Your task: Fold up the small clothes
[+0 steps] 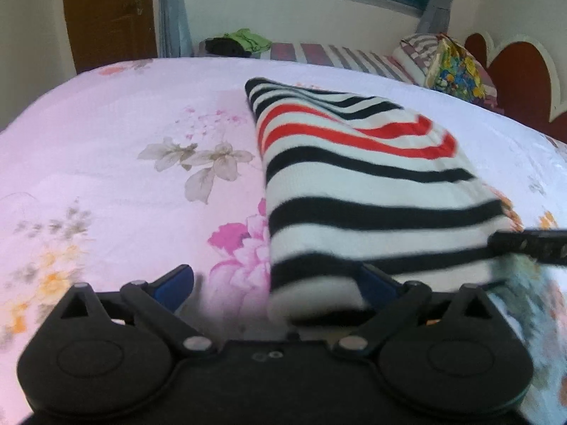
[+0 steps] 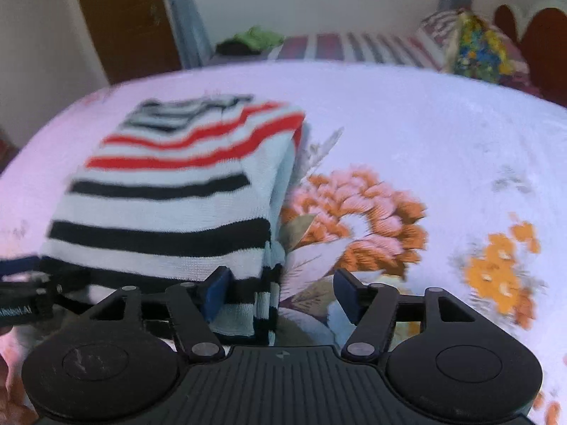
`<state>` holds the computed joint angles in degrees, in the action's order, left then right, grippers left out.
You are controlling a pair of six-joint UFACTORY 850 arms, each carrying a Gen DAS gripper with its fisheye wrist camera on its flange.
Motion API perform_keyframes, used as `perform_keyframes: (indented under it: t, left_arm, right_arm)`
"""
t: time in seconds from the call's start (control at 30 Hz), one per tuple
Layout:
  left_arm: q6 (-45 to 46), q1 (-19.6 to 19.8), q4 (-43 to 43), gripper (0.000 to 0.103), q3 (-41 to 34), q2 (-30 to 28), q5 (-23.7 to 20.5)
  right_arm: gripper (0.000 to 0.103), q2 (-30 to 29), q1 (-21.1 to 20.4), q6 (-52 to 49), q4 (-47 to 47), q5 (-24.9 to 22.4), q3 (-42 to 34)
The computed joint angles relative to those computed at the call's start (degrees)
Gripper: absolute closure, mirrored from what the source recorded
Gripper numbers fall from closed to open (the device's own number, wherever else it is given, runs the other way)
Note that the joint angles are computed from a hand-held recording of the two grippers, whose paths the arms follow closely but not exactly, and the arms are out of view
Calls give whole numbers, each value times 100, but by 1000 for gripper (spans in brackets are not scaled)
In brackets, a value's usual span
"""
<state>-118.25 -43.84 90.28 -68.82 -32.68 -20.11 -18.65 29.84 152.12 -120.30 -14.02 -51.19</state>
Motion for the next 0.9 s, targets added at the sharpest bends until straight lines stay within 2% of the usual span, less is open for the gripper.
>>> perform_keyframes:
  t: [0.07, 0.2, 0.27, 0.33, 0.37, 0.47, 0.6, 0.8, 0.9]
  left_arm:
    - [-191, -250, 255, 4, 385, 370, -490]
    - [-806, -784, 345, 3, 1174, 1249, -997]
    - [-1548, -1241, 752, 3, 1577, 1660, -1699]
    - [-1520, -1685, 540, 3, 1693, 1804, -2425]
    - [-1305, -1844, 328, 3, 1689, 1876, -2543]
    - [-1086, -2216, 186, 3, 1752, 2172, -2791]
    - [-507, -2694, -297, 3, 1719, 2465, -3120]
    - [-546, -3134, -852, 3, 1870, 2833, -3210]
    - [-615, -3265, -1007, 3, 1970, 2946, -3400]
  right_arm:
    - [40, 549, 113, 436, -473, -143, 451]
    - [39, 1760, 517, -182, 275, -342, 1327]
    - [39, 2374, 838, -467, 691, -549, 1728]
    - [35, 2877, 1217, -971, 1397, -841, 2000]
    - [30, 3093, 1395, -1208, 1674, -976, 2103]
    - [30, 3583, 2036, -1916, 2564, -1690, 2218]
    - [26, 4149, 2664, -2227, 3073, -2300, 2323]
    - [25, 4430, 3449, -2476, 3568, -2985, 2313]
    - [16, 4488, 3763, -2384, 3689, -3241, 2351]
